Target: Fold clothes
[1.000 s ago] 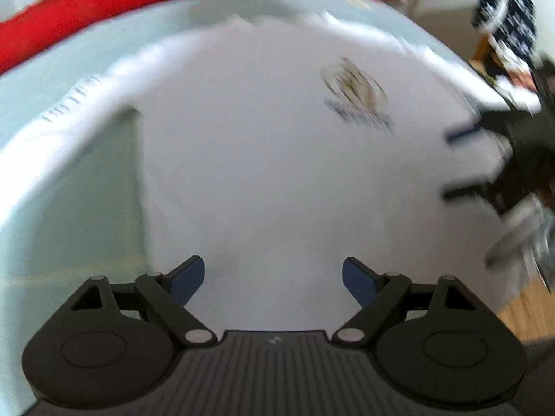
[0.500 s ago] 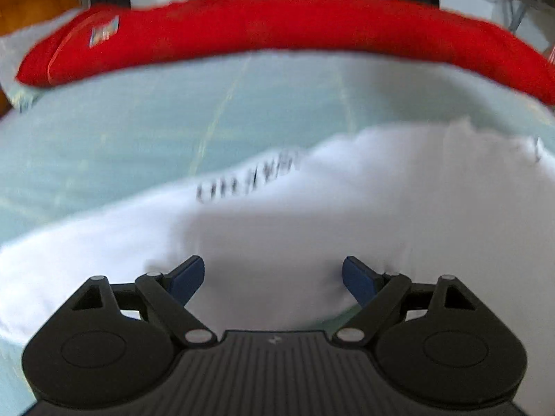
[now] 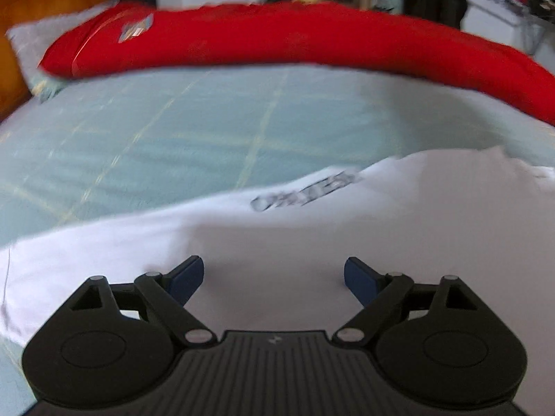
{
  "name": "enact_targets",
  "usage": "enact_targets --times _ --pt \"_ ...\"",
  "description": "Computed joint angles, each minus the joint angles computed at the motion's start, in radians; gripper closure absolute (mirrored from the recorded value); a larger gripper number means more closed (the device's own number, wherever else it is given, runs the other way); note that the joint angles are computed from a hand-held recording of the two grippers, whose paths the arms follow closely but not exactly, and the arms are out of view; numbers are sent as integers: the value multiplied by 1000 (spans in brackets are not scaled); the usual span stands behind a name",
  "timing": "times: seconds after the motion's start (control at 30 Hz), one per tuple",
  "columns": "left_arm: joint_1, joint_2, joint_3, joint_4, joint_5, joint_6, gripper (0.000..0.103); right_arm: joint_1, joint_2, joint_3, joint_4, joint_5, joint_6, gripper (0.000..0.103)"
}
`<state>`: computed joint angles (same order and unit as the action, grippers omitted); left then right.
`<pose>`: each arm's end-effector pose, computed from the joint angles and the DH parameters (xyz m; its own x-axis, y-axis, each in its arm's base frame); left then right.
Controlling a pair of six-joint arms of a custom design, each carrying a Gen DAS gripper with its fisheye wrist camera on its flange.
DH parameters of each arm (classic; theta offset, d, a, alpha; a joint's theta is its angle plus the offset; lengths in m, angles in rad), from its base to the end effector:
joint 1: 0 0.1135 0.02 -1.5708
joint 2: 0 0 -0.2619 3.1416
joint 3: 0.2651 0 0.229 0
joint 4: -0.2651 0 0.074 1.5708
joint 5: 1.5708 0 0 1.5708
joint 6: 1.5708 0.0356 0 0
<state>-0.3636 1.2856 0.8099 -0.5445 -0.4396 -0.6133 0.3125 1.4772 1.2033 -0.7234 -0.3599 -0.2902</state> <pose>0.2165 -0.0662 0.2264 -0.7168 -0.2845 -0.6366 -0.3654 0.9308 -0.0046 0.2652 0.0989 0.2821 -0.6315 -0.4855 -0.6045 -0.6786 0.7232 0.1282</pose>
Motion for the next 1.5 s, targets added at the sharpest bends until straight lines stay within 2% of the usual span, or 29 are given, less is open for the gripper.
enact_targets --times 0.1,0.2,0.27,0.33,0.47,0.53,0.63,0.77,0.83,0.93,1.0,1.07,1.1,1.13,1.2,1.33,1.4,1.5 --pt "-2 -107 -82 -34 19 -37 14 40 33 21 31 12 53 0" --pt "16 -189 -89 -110 56 -44 15 64 67 43 36 14 97 0" --pt "57 -193 -53 -127 65 6 15 75 71 47 35 21 105 0" --pt "89 -204 -55 -78 39 89 15 91 76 53 33 30 100 0" --pt "241 -160 -78 1 118 164 15 129 100 82 26 53 105 0" --pt "289 -180 -104 -20 125 161 15 143 113 98 24 55 115 0" --pt "364 -303 -162 -82 161 190 15 161 129 125 18 65 120 0" --pt "460 -379 -125 -192 183 255 15 173 149 143 13 74 130 0" --pt "517 -367 -119 -153 186 331 15 181 160 150 15 78 136 0" --pt "628 -314 -124 -85 243 374 15 206 181 171 13 82 148 0" --pt "677 -283 -135 -68 248 400 14 220 197 190 7 77 150 0" --pt "759 -330 -170 -68 286 445 13 234 212 212 -1 73 139 0" --pt "798 -359 -174 -81 314 470 15 237 217 218 -2 72 132 0" --pt "840 -386 -176 -97 346 497 22 241 220 222 -4 75 127 0" --pt "819 -379 -136 -142 322 498 22 241 232 232 -8 85 125 0" --pt "740 -321 -107 -100 297 497 20 239 257 250 1 86 156 0" --pt "694 -237 -100 -90 234 497 18 249 273 266 20 79 169 0" --pt "715 -222 -93 -85 252 456 18 273 315 312 60 53 185 0"
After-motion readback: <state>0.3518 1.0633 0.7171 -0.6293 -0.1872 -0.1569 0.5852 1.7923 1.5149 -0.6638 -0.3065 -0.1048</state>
